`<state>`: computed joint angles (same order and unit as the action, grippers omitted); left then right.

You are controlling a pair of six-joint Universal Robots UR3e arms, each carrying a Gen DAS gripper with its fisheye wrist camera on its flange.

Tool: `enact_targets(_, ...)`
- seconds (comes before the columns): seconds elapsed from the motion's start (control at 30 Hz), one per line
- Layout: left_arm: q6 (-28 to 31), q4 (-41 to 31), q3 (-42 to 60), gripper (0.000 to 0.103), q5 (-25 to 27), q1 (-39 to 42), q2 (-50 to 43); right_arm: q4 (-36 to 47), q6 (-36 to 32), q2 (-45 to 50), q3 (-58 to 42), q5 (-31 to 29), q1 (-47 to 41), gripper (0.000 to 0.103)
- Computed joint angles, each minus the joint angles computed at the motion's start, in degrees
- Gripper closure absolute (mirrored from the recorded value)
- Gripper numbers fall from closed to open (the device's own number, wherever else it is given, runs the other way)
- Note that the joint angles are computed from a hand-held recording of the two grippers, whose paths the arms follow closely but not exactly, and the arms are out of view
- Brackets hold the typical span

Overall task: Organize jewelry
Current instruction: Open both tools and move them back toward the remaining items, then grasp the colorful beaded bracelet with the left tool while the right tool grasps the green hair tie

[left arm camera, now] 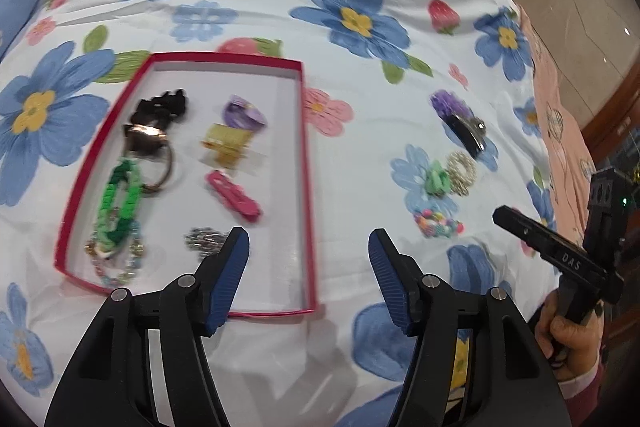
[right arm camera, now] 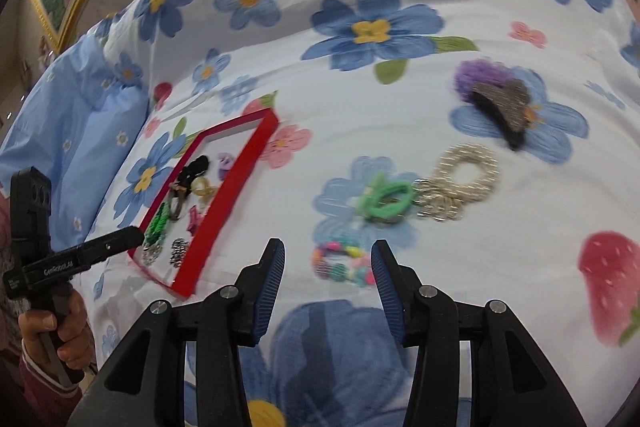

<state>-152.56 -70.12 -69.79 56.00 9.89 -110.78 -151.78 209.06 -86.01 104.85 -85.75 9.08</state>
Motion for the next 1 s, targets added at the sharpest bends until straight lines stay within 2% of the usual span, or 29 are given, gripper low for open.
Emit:
enact_targets(0.3, 0.8, -2.0, 4.7, 0.041, 1.4, -7.4, -3.5, -2.5, -0.8, -5.0, 7.3, 3.5, -5.4, 0.056)
enact_targets(0.73, -0.9, -5.2, 19.2, 0.042, 5.2, -17.9, -16.9, -4.8, -3.4, -3.4, 8.8, 9.5, -11.7, 0.056)
enact_targets(0.97, -1.7, -5.3, 25.2, 0.047, 8.2, -22.1, -22.9, -4.8, -4.3, -3.8, 9.9, 11.0, -13.9, 0.056)
enact_targets(1.0, -1.8, -3.9, 24.5, 0.052, 8.8, -22.5, -23.0, -4.9, -4.3, -3.6, 9.9, 11.1, -14.0, 0.056)
